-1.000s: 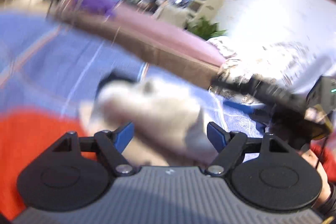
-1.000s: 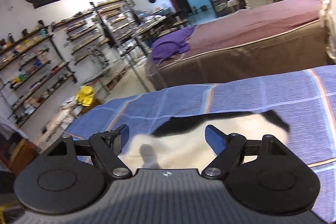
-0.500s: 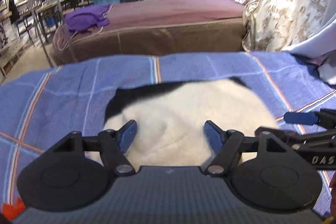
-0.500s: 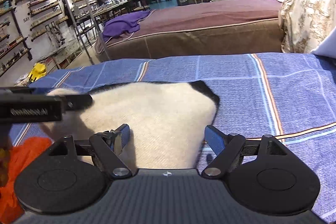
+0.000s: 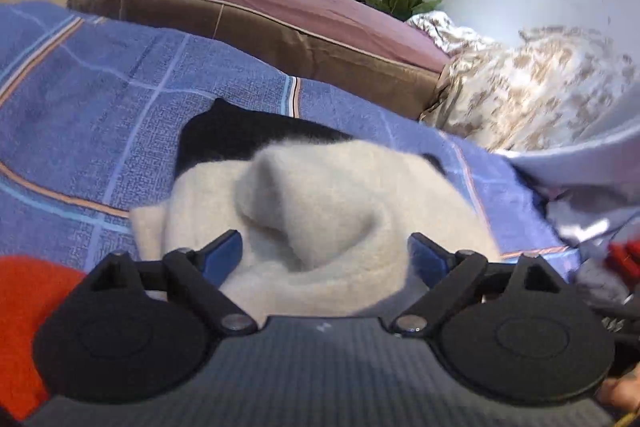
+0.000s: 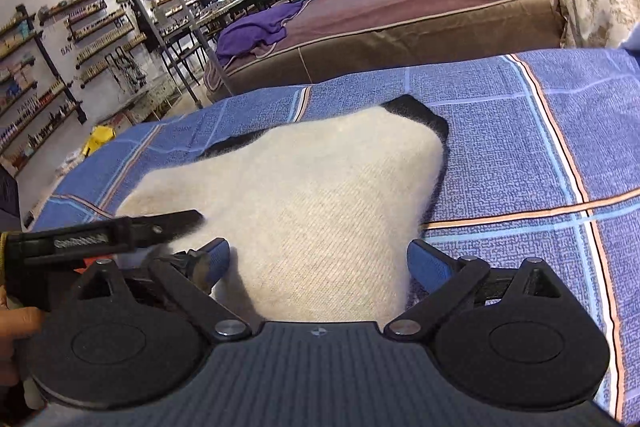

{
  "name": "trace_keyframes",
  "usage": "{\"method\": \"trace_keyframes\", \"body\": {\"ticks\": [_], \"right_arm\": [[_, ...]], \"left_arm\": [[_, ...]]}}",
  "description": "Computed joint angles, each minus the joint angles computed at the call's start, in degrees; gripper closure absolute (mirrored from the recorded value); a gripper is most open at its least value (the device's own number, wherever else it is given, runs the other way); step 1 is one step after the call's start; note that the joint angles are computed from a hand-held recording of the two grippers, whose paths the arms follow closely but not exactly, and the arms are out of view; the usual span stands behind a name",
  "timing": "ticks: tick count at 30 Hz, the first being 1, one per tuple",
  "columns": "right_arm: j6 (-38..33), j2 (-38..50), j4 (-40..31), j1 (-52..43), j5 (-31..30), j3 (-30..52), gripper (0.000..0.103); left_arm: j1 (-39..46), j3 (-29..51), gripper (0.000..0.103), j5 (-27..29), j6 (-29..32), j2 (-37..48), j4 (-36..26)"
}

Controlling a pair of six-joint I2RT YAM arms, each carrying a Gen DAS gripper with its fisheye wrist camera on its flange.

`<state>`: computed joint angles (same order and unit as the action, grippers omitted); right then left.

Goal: Fold small clothes

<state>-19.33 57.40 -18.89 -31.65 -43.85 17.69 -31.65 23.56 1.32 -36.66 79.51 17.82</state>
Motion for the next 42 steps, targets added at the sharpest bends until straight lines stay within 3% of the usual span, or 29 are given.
{"method": "trace_keyframes", "body": {"ticks": [3, 6, 9, 13, 15, 17, 20, 24, 28, 34, 39, 42], "right_arm": [[-9.41, 5.40, -8.16, -12.02, -6.86, 3.68, 0.000], [-17.80, 14.50, -16.89, -20.50, -9.96, 8.82, 0.000], [-24.84, 24.42, -26.59, -27.88, -12.27, 13.74, 0.000], [-28.54, 33.92, -35.38, -33.51, -13.86, 18.14, 0.000], [-28.77, 34.20, -36.70, -33.85, -14.04, 18.47, 0.000], [-31.31, 34.44, -39.44, -33.98, -14.60, 19.05, 0.000], [-35.57, 38.61, -44.45, -33.61, -16.55, 21.90, 0.000], [-32.59, 44.34, -43.50, -30.38, -18.89, 25.58, 0.000], [-24.20, 48.70, -38.12, -24.95, -19.39, 27.60, 0.000], [-17.78, 50.62, -31.51, -18.26, -19.78, 26.88, 0.000], [-12.41, 50.84, -26.78, -15.83, -21.03, 24.07, 0.000], [-13.31, 50.21, -27.52, -16.11, -20.88, 23.58, 0.000]], "left_arm": [[8.01, -3.19, 0.000, 6.31, -4.59, -8.48, -3.64], [14.09, 0.34, 0.001, 8.70, 0.45, -11.47, -15.66], [20.51, 1.71, 0.000, 13.90, 3.53, -12.40, -18.94], [27.98, 6.65, 0.000, 28.15, 3.09, -0.99, -16.70], [28.01, 10.08, 0.000, 28.18, 3.45, 5.80, -17.60], [26.92, 13.63, 0.000, 24.49, 4.86, 11.60, -20.42], [27.51, 15.90, 0.000, 28.98, 8.48, 19.12, -18.96], [26.85, 17.74, 0.000, 32.14, 7.31, 25.72, -14.41], [24.15, 18.83, 0.000, 30.42, 7.54, 27.85, -12.09], [20.71, 17.73, 0.005, 30.07, 7.25, 25.71, -8.23], [18.68, 21.11, 0.006, 29.96, 9.21, 28.63, -9.36], [20.38, 20.19, 0.006, 33.11, 5.76, 31.73, -3.44]]}}
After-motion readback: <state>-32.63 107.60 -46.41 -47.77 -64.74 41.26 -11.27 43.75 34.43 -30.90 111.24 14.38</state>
